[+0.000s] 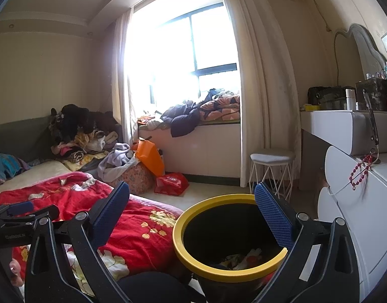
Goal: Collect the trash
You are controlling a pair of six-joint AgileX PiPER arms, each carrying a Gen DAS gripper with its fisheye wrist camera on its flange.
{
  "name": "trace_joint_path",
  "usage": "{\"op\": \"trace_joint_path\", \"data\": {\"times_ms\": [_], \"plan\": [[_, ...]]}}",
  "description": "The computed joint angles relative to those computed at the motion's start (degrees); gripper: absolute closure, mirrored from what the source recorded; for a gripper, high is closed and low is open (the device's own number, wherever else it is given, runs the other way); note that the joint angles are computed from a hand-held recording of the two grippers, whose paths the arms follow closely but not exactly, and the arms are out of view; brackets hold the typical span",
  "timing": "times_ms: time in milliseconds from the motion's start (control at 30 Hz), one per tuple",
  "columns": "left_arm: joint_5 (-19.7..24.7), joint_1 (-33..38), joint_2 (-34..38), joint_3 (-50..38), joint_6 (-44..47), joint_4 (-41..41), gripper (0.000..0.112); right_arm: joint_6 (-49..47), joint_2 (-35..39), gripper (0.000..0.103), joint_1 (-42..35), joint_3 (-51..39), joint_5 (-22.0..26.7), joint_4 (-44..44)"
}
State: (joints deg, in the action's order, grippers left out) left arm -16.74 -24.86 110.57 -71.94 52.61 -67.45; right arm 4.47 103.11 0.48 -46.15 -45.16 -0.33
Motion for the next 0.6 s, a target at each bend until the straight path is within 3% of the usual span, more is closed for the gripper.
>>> {"op": "trace_joint_path", "data": {"times_ms": [600], "plan": [[-0.32,-0.25,-0.39,0.08,1.68,-1.82,0.02,-0.32,-0.32,0.007,0.38,0.09,0.03,0.8]]}}
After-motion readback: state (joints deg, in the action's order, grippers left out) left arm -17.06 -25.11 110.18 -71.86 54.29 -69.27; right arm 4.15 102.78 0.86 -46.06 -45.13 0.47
